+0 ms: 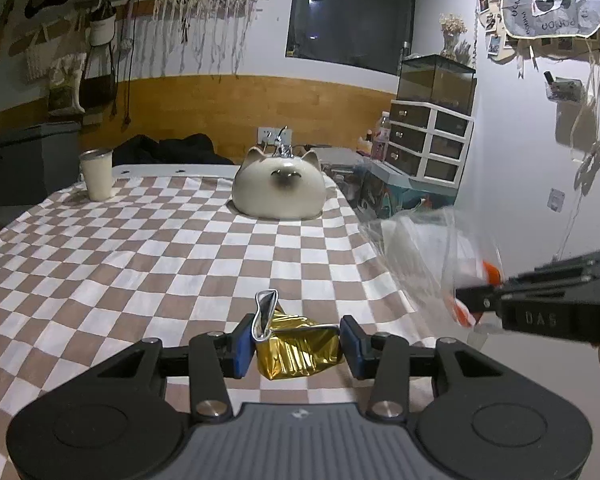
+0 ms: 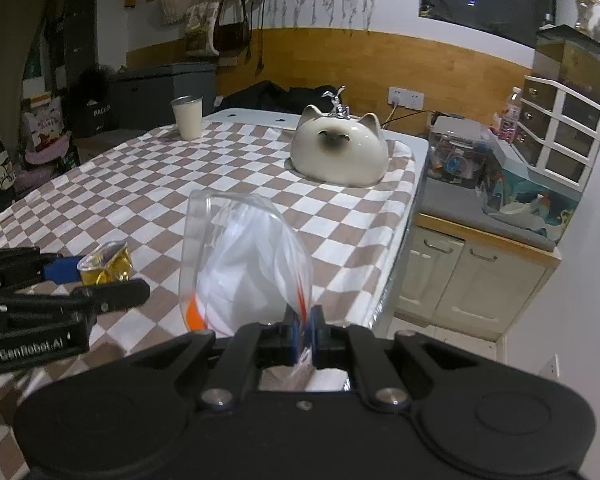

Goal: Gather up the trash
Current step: 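Lift the gold wrapper and clear bag and carry them over the wastebasket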

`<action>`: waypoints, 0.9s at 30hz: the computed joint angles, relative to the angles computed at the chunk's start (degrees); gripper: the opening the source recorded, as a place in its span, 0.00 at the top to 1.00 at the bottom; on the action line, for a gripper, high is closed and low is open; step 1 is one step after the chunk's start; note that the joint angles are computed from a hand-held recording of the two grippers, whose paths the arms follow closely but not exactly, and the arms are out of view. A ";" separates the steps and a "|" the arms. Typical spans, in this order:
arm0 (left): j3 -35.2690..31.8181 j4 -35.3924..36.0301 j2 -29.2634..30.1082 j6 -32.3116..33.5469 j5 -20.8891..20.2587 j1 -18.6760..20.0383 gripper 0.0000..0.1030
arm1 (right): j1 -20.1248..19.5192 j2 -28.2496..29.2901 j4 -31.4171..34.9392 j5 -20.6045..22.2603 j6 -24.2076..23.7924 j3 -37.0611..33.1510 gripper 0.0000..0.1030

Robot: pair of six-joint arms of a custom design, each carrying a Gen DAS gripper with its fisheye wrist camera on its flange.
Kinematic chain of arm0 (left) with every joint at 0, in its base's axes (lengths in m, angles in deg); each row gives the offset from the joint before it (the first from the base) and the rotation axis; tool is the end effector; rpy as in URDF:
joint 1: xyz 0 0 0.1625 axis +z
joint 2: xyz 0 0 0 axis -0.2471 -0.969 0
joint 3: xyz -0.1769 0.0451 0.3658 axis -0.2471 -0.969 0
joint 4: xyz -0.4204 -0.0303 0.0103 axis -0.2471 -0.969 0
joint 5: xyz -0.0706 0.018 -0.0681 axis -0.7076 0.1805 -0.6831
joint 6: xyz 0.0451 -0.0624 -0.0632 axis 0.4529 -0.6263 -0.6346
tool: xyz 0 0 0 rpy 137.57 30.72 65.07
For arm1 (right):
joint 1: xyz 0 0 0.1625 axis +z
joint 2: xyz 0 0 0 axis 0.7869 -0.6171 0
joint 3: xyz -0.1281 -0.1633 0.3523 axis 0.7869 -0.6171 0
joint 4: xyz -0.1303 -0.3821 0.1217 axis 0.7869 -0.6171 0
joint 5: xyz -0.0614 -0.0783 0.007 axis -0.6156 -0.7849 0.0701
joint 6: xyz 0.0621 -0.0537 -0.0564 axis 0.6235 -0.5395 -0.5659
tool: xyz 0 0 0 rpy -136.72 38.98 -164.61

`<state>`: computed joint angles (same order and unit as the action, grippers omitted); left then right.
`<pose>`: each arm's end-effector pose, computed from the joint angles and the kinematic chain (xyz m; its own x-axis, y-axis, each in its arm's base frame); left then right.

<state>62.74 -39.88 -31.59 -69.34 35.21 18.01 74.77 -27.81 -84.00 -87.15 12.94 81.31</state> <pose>-0.3547 -0.2469 0.2805 -0.7571 0.0041 -0.6533 0.5815 0.4598 -0.6711 0.3478 -0.3318 0.3237 -0.6071 -0.5011 0.6167 -0.7833 0.5081 -0.3582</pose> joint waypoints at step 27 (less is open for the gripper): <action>-5.07 -13.74 18.18 0.88 -1.88 -5.01 0.56 | -6.55 -25.90 6.70 2.47 -2.79 8.77 0.94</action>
<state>57.67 -53.62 -13.41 -68.46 33.33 12.99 68.22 -53.71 -77.30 -84.68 10.15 90.08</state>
